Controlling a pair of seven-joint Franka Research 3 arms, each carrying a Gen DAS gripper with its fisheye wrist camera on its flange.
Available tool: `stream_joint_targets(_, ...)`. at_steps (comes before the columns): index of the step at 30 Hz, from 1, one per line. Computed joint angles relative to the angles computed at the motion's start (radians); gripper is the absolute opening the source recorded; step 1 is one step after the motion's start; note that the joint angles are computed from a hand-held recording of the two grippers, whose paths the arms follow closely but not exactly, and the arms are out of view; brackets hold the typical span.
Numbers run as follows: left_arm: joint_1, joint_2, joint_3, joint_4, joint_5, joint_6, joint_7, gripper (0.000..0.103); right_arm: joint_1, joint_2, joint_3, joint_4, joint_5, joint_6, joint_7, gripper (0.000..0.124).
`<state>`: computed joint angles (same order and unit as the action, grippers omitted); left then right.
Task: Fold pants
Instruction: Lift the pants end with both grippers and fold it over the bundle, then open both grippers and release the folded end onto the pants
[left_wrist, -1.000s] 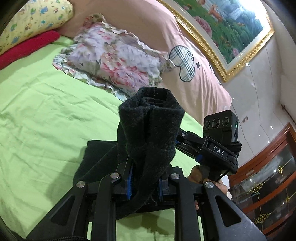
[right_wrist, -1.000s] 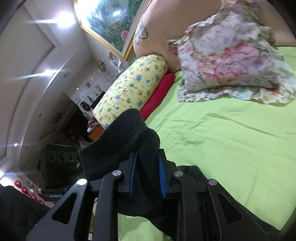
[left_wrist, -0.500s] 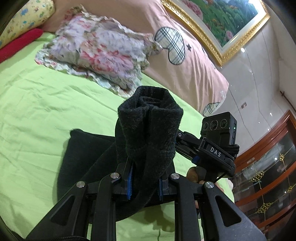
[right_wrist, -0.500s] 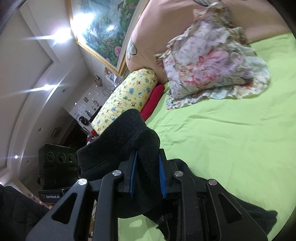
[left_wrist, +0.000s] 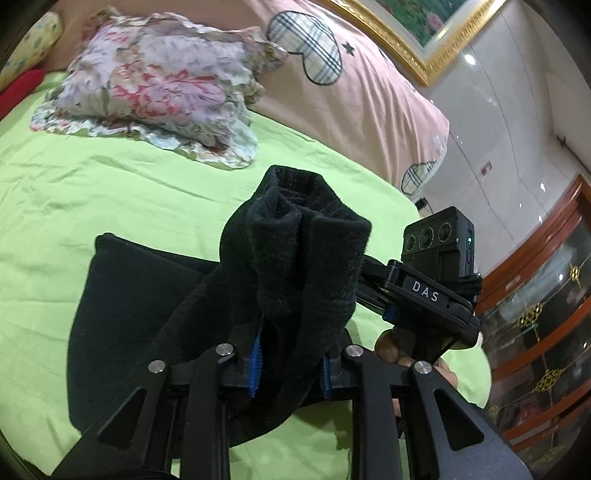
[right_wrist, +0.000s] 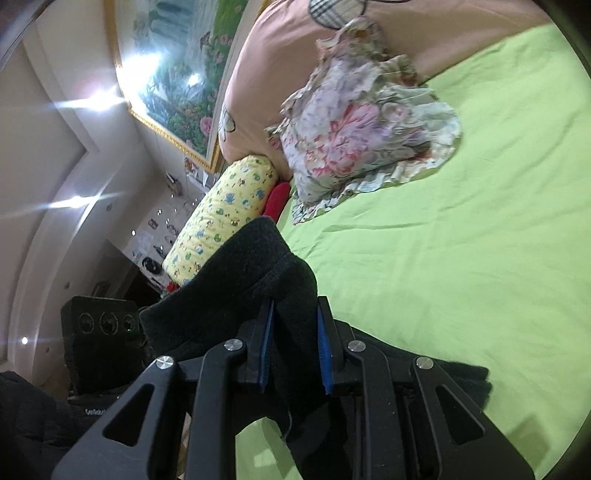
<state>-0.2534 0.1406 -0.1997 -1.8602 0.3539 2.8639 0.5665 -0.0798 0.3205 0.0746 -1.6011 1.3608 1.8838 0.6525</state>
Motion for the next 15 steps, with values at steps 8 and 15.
stream_joint_targets(8, -0.028, 0.07, 0.002, 0.066, 0.044, -0.038, 0.019, 0.031, 0.003, -0.048, -0.024, -0.087, -0.017, 0.086, 0.0, 0.026)
stream_joint_targets(15, -0.04, 0.087, -0.014, 0.091, 0.002, -0.062, 0.102, 0.07, -0.007, -0.161, -0.066, -0.248, 0.122, 0.221, 0.043, 0.033)
